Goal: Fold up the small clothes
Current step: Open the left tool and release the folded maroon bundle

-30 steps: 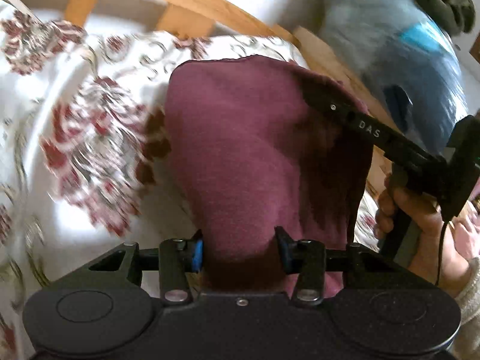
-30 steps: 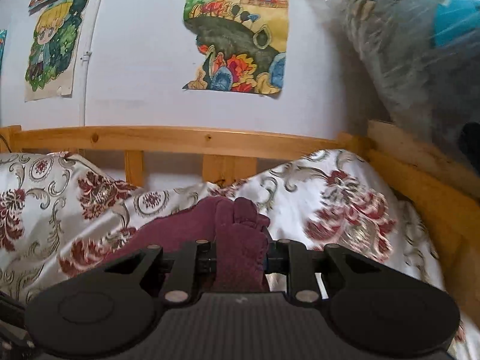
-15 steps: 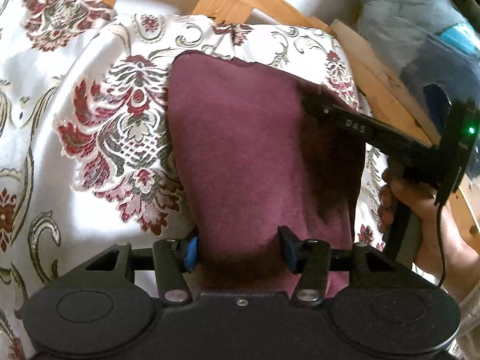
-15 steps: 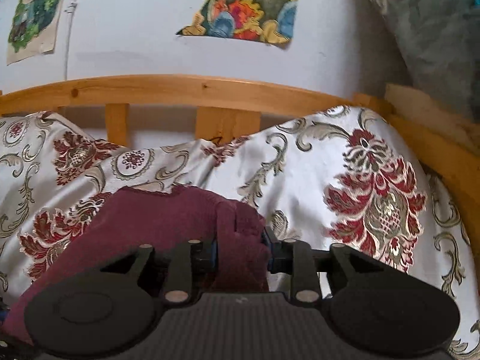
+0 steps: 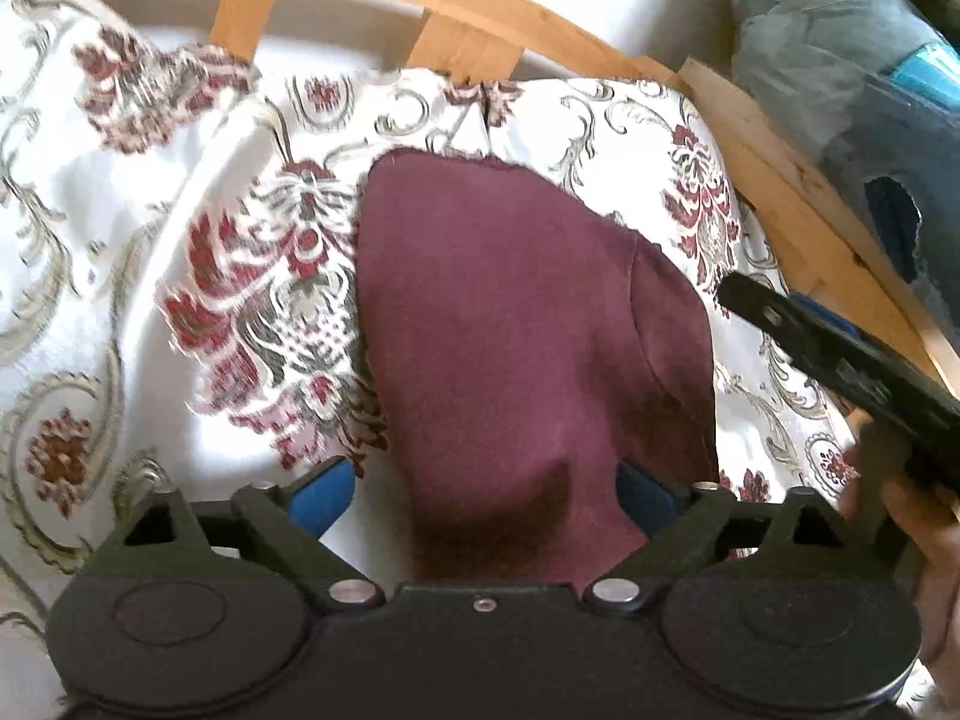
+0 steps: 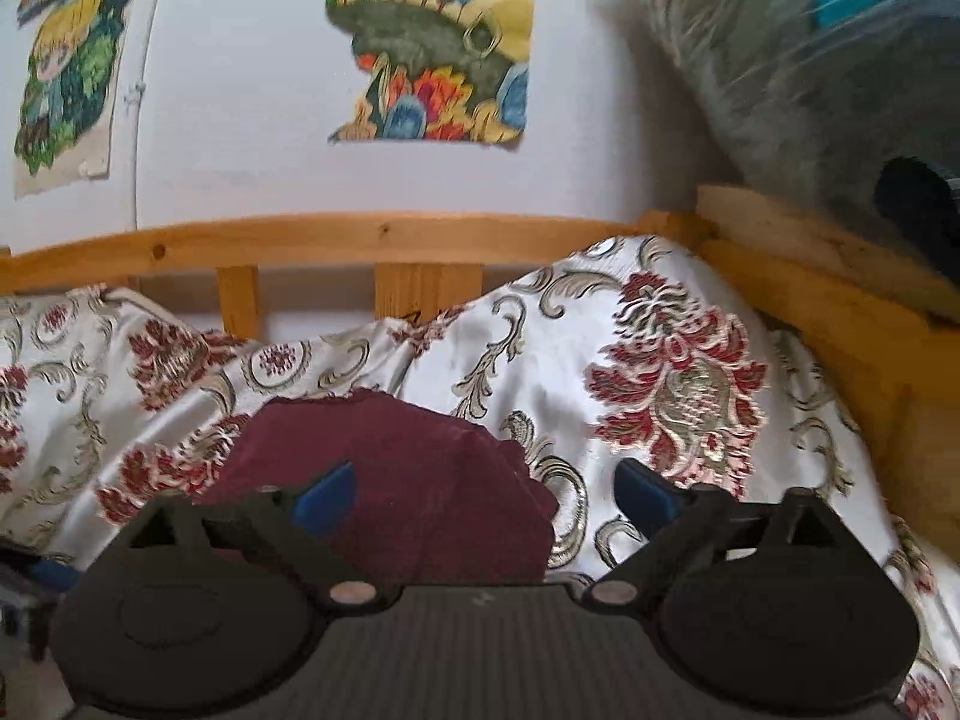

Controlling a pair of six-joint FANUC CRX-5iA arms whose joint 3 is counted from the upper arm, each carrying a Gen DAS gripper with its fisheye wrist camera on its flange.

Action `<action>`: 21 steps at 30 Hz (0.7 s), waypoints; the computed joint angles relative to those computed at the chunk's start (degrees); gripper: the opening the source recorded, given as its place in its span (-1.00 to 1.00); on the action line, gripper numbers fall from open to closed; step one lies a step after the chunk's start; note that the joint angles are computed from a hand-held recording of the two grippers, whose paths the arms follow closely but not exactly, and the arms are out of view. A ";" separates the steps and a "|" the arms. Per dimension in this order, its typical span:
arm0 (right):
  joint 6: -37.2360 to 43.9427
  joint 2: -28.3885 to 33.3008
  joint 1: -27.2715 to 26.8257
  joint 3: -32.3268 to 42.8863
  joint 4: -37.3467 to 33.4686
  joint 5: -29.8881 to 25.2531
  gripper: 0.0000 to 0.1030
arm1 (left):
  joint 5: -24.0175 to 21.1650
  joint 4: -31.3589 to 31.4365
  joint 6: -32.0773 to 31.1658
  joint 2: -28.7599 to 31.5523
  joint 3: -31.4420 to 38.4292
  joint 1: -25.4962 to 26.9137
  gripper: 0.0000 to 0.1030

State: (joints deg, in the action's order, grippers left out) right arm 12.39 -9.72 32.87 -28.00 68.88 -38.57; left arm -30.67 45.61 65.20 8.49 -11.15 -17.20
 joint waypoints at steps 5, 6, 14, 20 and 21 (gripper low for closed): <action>-5.83 -4.73 3.72 -3.24 4.59 -4.44 1.00 | 4.36 -5.73 2.46 -3.78 -1.19 -0.62 0.98; -6.80 -5.58 4.75 -3.71 5.16 -5.54 1.00 | 5.62 -7.13 3.00 -4.84 -1.70 -0.79 0.98; -10.24 -10.77 14.37 -6.21 7.16 -14.55 1.00 | 9.77 -20.75 13.30 -13.44 -4.55 -0.93 0.98; -11.93 -13.71 25.35 -6.78 3.86 -25.34 1.00 | 6.68 -33.54 23.81 -20.52 -5.93 -2.04 0.99; -12.46 -14.10 27.55 -6.76 3.08 -27.79 1.00 | 5.98 -35.24 25.36 -21.41 -6.10 -2.39 0.99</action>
State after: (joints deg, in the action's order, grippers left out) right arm -0.07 -23.82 60.42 -34.76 71.96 -66.36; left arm -24.69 10.37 90.56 -12.92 -17.25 -19.59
